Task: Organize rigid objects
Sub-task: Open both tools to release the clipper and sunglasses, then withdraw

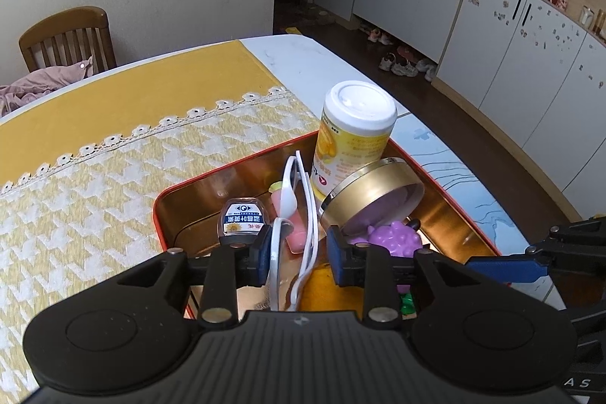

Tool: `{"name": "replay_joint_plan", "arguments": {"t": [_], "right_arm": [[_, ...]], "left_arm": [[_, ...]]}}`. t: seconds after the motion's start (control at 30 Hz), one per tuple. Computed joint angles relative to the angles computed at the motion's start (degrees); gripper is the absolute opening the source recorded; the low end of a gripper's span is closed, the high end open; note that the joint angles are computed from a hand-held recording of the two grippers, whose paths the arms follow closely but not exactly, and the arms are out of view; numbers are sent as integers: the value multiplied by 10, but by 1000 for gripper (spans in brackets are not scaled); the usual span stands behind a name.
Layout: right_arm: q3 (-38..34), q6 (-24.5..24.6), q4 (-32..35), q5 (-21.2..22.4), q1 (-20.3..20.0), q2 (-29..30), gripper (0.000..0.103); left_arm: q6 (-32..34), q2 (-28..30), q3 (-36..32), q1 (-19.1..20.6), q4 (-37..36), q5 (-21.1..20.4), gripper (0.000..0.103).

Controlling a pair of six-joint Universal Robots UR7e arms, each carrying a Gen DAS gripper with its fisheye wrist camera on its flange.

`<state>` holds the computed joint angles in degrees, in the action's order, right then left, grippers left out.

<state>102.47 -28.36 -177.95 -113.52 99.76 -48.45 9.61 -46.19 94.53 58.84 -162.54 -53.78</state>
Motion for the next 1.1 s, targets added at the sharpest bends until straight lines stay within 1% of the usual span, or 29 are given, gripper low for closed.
{"name": "replay_joint_plan", "arguments": {"t": [0.07, 0.2, 0.23, 0.27, 0.33, 0.5, 0.6, 0.67, 0.77, 0.87, 1.1], "right_arm": [[2, 1, -1, 5, 0, -3, 40], [9, 1, -7, 16, 3, -10, 46], [11, 1, -9, 18, 4, -12, 49], [13, 1, -10, 20, 4, -13, 52], [17, 2, -12, 26, 6, -16, 55], [23, 8, -16, 40, 12, -23, 62], [27, 9, -17, 47, 18, -26, 65], [29, 9, -16, 51, 22, -27, 70], [31, 11, -21, 53, 31, -24, 74], [30, 14, -26, 51, 42, -16, 78], [14, 26, -48, 26, 76, 22, 80]], "left_arm": [[-6, -5, 5, -3, -1, 2, 30], [-8, -18, 20, -10, -10, 4, 31], [-10, -22, 24, -11, -13, 5, 37], [-12, -26, 29, -13, -15, 5, 48], [-11, -36, 42, -18, -32, 8, 57], [-23, -64, 70, -29, -46, 15, 57], [-28, -82, 88, -35, -54, 27, 57], [-31, -96, 102, -38, -58, 32, 57], [-35, -117, 121, -40, -66, 41, 58], [-35, -138, 138, -36, -77, 41, 63], [-8, -189, 169, -18, -98, 42, 63]]}}
